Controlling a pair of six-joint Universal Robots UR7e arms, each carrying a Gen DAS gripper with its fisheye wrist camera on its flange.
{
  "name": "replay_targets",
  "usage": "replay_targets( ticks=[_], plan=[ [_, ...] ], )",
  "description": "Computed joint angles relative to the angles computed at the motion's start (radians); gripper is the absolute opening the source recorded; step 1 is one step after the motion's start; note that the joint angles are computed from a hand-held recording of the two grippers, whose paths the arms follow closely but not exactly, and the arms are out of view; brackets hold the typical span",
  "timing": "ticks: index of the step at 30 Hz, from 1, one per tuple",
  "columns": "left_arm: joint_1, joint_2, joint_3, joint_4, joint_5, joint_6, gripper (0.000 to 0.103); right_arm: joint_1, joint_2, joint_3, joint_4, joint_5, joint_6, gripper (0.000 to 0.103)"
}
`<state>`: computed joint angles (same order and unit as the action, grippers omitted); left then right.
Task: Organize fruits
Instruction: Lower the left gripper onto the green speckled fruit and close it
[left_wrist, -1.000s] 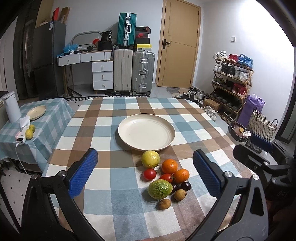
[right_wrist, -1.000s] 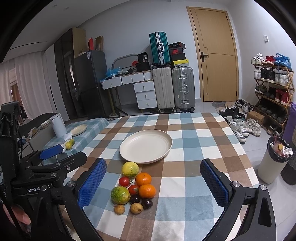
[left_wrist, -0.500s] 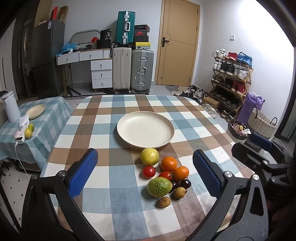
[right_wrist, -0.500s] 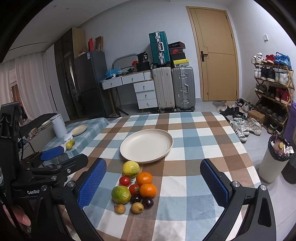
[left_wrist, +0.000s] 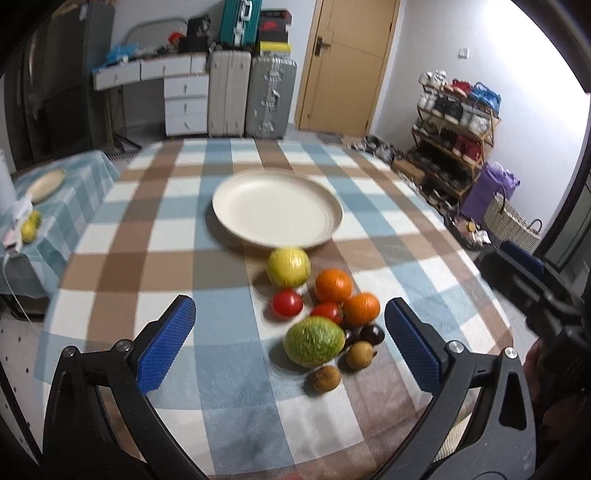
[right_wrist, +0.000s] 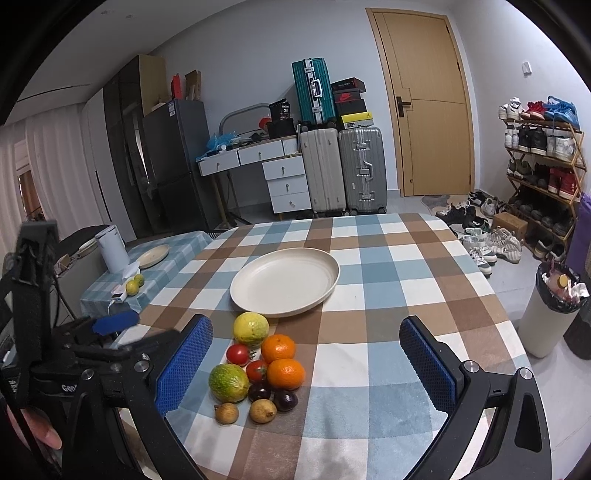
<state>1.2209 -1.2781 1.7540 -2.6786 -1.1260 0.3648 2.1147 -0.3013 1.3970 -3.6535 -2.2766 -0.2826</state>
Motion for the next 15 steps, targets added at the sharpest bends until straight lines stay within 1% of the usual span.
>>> replay_targets(
  ticks=[3, 6, 9, 13, 15],
  plan=[
    [0.027, 0.025, -0.035, 0.069, -0.032, -0.020, 0.102, -0.013, 0.006, 0.001, -0.012, 0.015, -0.008, 0.103],
    [0.055, 0.055, -0.078, 0.143, -0.082, -0.045, 0.102, -0.029, 0.010, 0.001, -0.013, 0.029, 0.001, 0.103],
    [0.068, 0.083, -0.096, 0.169, -0.089, -0.052, 0.102, -0.046, 0.009, 0.008, -0.012, 0.049, 0.017, 0.103],
    [0.083, 0.117, -0.123, 0.195, -0.106, -0.056, 0.102, -0.061, 0.011, 0.007, -0.004, 0.054, 0.030, 0.103],
    [0.086, 0.125, -0.132, 0.220, -0.113, -0.079, 0.102, -0.070, 0.008, 0.012, 0.005, 0.060, 0.041, 0.103]
  ],
)
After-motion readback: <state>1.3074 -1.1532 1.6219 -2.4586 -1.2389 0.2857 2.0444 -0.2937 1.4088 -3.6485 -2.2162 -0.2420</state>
